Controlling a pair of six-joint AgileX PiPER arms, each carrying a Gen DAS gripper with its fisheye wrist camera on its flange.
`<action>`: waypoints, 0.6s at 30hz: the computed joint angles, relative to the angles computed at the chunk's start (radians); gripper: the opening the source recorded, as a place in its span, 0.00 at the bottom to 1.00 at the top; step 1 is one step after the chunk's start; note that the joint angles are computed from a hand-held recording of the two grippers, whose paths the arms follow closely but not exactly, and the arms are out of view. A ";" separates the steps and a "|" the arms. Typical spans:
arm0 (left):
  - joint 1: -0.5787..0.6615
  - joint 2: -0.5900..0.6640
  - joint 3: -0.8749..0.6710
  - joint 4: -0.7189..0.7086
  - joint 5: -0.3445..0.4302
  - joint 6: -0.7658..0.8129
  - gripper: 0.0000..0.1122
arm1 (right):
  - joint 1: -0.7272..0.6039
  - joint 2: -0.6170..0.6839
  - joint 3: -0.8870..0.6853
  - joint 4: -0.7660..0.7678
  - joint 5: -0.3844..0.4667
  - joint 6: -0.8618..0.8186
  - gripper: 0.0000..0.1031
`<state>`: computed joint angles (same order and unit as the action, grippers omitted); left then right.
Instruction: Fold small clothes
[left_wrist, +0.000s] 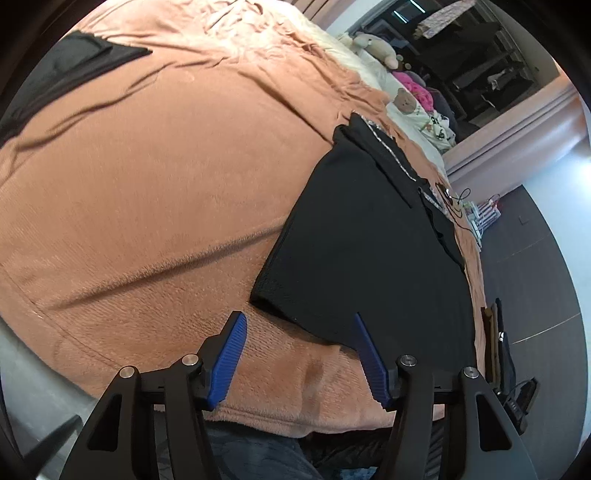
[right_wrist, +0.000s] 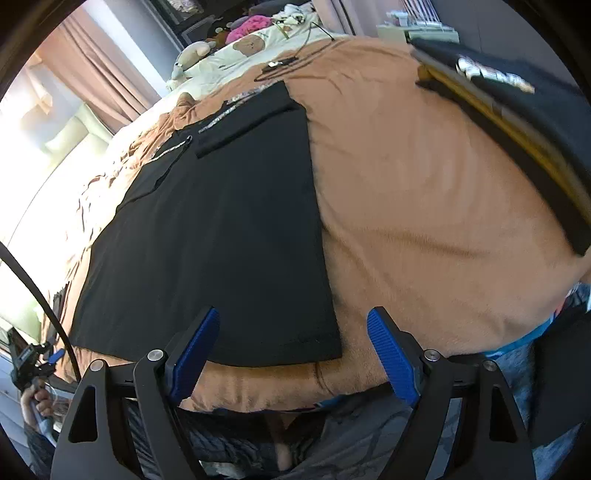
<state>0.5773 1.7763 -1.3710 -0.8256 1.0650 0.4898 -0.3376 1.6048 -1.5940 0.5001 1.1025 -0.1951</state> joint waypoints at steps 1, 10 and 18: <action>0.000 0.006 -0.001 0.002 0.000 -0.002 0.54 | -0.007 0.003 0.009 0.016 -0.003 -0.011 0.76; 0.008 0.045 -0.002 -0.020 0.027 -0.017 0.48 | -0.061 0.039 0.083 0.159 0.012 -0.137 0.66; -0.009 0.081 -0.039 -0.034 0.033 -0.053 0.43 | -0.095 0.039 0.114 0.221 0.008 -0.168 0.62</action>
<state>0.5681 1.8577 -1.4100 -0.8599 1.0978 0.4368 -0.4326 1.6434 -1.4803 0.7215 1.1107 -0.3627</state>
